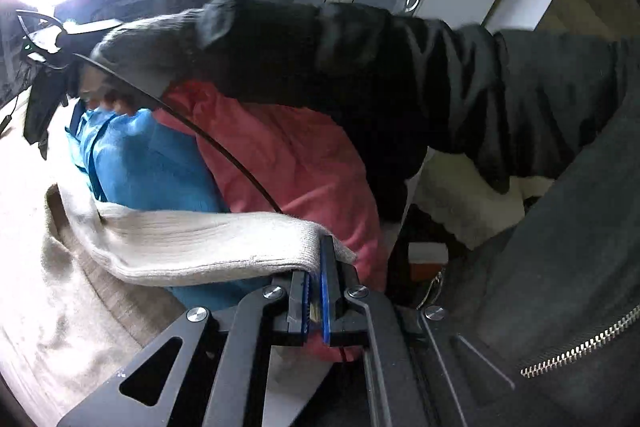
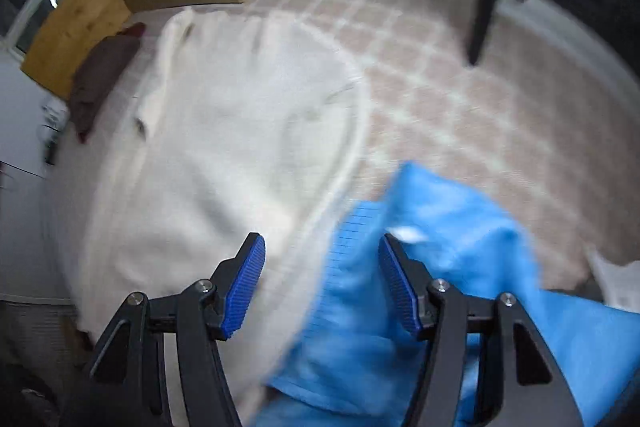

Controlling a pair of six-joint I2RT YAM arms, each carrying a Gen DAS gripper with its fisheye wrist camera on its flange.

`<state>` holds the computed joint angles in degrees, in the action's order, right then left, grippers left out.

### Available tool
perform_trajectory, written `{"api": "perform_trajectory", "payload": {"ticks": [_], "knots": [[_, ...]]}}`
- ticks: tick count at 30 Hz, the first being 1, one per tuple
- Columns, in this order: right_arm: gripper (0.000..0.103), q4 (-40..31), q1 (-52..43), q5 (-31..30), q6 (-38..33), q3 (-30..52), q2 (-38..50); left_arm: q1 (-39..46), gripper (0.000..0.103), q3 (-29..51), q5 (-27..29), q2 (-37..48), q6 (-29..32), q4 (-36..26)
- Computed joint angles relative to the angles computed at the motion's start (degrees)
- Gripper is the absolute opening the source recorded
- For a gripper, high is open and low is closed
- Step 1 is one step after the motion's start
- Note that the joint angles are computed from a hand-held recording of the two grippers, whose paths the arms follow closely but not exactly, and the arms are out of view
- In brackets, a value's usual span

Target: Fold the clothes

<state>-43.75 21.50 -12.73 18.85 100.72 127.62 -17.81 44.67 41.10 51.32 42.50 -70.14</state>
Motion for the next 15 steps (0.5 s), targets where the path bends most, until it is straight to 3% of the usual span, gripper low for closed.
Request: {"api": "perform_trajectory", "payload": {"ticks": [2,5,7,9,13,15], "knots": [[0.059,-2.9,0.9,0.3,0.8,4.1,2.3,-1.7,0.003,-0.7,-1.5,-0.9,-1.0,0.8],[0.059,-11.6,3.3,6.5,-1.0,13.5,7.6,-3.9,0.003,-1.5,-2.7,-1.5,-2.6,1.9],[0.052,-14.7,4.0,8.0,-1.5,16.5,9.7,-4.5,0.003,-1.8,-3.0,-1.9,-3.1,2.4],[0.006,-13.0,3.1,5.2,-2.7,13.9,8.5,-4.1,0.003,-2.1,-2.8,-2.2,-2.6,2.2],[0.005,-5.9,-0.1,-0.1,-2.2,5.0,2.9,0.8,0.003,-0.6,-1.0,-2.2,2.6,-2.3],[0.004,-1.9,-2.0,-2.0,0.3,1.4,0.0,7.6,0.003,1.4,0.2,-0.8,9.9,-7.3]]}}
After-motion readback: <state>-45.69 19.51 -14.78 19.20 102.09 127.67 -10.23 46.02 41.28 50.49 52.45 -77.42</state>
